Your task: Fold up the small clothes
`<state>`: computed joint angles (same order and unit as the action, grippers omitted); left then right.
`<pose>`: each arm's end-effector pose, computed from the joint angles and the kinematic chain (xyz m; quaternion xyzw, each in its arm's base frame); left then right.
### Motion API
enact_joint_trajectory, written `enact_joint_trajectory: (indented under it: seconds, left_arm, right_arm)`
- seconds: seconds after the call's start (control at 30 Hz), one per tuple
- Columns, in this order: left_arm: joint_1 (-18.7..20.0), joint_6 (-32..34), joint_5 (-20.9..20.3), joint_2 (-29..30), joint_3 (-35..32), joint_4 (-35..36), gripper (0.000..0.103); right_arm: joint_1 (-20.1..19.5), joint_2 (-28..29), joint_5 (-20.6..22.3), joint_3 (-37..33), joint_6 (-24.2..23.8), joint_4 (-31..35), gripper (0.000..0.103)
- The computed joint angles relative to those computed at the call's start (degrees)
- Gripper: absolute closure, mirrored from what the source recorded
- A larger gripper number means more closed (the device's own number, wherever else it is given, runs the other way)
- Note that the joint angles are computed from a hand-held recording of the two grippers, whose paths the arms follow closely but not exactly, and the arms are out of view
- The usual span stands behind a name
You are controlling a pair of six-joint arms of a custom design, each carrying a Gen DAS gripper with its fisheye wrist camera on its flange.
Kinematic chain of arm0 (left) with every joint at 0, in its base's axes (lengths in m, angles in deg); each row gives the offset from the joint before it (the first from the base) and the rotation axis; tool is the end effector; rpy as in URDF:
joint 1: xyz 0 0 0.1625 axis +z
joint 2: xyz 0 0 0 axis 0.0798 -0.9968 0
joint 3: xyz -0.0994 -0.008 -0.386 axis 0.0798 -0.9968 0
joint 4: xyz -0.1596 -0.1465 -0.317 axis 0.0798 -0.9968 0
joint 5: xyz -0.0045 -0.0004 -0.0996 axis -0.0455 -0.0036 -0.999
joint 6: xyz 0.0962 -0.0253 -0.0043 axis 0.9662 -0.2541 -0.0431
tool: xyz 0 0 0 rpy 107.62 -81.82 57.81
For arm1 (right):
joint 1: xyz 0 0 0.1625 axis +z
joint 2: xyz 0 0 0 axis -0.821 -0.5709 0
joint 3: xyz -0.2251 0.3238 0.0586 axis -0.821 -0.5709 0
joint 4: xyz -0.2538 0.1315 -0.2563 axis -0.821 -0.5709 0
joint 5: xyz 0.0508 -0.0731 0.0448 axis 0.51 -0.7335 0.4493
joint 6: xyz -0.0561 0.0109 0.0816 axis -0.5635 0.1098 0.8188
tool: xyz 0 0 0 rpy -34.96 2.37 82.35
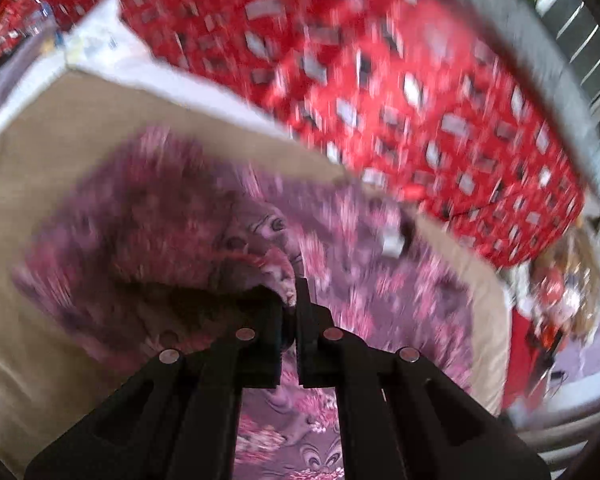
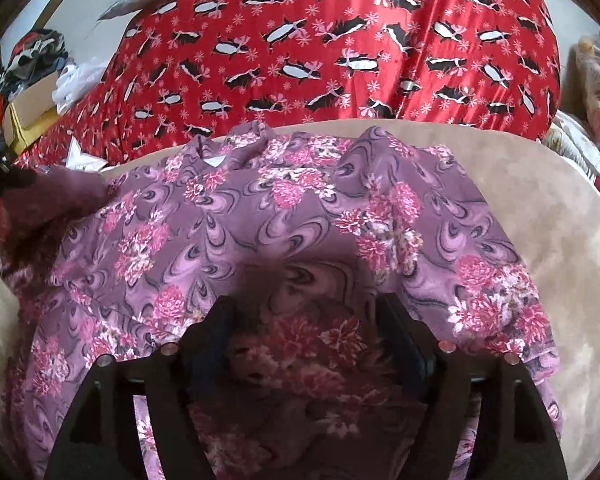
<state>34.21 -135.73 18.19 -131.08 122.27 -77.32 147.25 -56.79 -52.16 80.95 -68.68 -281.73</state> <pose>-0.3000 -0.4899 0.1230 -0.0085 0.9469 -0.2466 0.2062 0.1008 -0.4202 0.2093 0.1098 -0.8746 0.3608 0.3046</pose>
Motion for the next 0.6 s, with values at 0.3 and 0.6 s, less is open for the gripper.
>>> enact_joint_trajectory:
  seconds: [0.3,0.6]
  left_arm:
    - [-0.05,-2.86,-0.2,2.86,0.03,4.42,0.098]
    - [-3.26,-12.97,3.51,-17.99,17.87,0.89,0.081]
  right_arm:
    - [-0.97,-0.67,1.99,0.62,-0.36,0.25,0.021]
    - [6.12,0.14,0.75,-1.76,-2.02,2.61,0.022]
